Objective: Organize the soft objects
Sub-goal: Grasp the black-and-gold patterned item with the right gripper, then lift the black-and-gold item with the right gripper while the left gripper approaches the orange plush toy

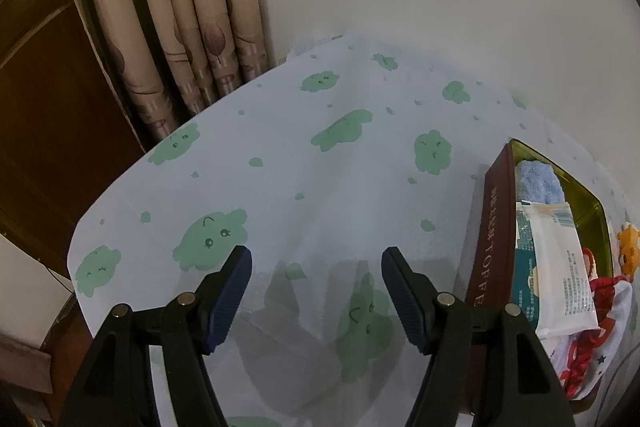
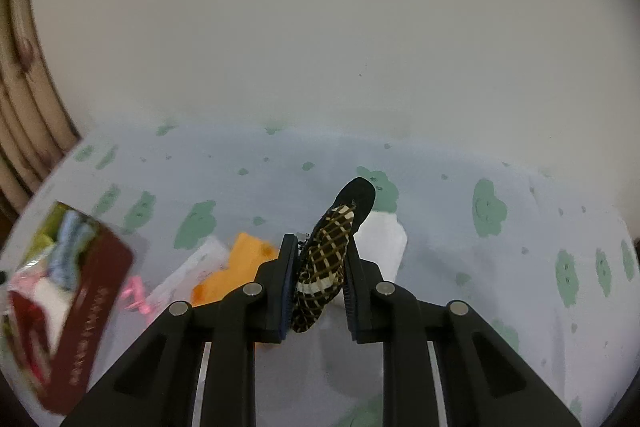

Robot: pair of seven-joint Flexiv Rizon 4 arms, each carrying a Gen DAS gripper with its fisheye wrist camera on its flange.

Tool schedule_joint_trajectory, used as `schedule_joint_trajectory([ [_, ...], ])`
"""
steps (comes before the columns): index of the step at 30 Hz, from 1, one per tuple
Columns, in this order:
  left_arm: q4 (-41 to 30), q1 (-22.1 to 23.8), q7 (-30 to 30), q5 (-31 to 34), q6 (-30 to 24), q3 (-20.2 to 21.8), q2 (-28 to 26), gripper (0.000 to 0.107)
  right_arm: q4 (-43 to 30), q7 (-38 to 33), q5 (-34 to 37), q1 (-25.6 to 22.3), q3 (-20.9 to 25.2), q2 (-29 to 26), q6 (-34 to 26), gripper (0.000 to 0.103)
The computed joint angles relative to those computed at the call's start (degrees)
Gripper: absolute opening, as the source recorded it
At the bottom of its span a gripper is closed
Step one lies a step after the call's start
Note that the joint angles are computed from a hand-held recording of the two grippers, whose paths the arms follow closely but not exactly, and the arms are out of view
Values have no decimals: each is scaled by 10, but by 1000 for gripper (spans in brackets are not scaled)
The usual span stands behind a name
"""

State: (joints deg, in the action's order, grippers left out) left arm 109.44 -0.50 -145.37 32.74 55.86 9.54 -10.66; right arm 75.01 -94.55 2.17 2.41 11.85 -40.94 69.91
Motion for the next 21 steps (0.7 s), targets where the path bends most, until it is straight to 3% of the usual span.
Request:
schedule_joint_trajectory([
  [3,0,-3,-6,4,6,-2,3,69,58,-2,-5,1,-12,25,37,19],
  [10,-18,-21,12,-1,15,-23,4,69,127,15,-2,-27,-21,47,45,19],
  [21,-143,-78,202,-126,44,-84,-94,69,193,37,-38,-41,-46,62,77,19],
])
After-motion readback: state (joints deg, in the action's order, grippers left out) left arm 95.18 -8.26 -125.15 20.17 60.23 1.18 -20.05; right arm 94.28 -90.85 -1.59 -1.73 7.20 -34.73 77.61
